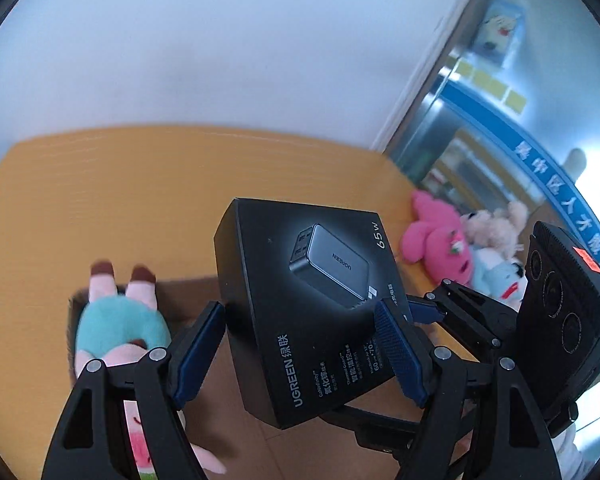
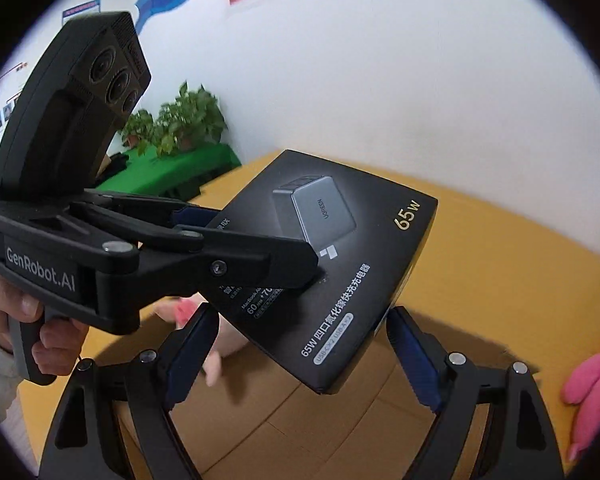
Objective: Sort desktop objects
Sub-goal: 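Carry the charger box with the left gripper into the cardboard box and release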
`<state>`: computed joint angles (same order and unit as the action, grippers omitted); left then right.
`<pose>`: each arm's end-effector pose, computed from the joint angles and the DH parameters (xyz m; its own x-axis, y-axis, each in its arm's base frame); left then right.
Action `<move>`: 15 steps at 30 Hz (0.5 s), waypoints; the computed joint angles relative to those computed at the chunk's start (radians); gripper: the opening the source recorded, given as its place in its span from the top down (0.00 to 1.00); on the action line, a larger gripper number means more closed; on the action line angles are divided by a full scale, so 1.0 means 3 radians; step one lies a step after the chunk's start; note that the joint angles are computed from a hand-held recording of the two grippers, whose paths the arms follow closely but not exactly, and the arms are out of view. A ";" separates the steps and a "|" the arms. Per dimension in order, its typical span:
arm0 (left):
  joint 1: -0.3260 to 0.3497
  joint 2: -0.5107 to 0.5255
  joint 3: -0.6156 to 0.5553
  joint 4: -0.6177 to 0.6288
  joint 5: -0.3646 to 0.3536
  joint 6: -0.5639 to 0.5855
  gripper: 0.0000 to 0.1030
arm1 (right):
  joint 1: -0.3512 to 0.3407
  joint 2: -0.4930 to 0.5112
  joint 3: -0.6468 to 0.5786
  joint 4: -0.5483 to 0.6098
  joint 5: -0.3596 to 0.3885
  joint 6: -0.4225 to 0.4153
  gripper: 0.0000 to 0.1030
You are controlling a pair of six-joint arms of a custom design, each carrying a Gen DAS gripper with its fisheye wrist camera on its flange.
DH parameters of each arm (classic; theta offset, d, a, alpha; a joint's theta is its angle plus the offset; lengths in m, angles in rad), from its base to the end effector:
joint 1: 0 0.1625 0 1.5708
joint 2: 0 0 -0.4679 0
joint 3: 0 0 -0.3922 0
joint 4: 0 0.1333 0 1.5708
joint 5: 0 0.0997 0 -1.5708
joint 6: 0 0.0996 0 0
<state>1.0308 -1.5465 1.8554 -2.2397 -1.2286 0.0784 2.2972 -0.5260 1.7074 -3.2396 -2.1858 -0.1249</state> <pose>-0.1199 -0.5243 0.4583 -0.8284 0.4446 -0.3407 0.5477 0.7703 -0.3266 0.5082 -0.4578 0.0094 -0.7108 -0.4201 0.5641 -0.6807 0.6130 -0.4012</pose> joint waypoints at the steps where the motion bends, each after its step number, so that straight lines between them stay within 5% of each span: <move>1: 0.0080 0.0078 -0.0003 0.0034 0.0022 -0.0031 0.28 | -0.0070 0.0021 0.0018 0.0013 0.0081 0.0042 0.16; 9: 0.0317 0.0447 -0.0065 0.0456 0.0335 -0.0350 0.28 | -0.0413 0.0184 0.0264 0.0057 0.0533 0.0424 0.17; 15: 0.0220 0.0597 -0.0067 0.0688 0.0731 -0.0545 0.28 | -0.0553 0.0251 0.0300 0.0113 0.0667 0.0544 0.20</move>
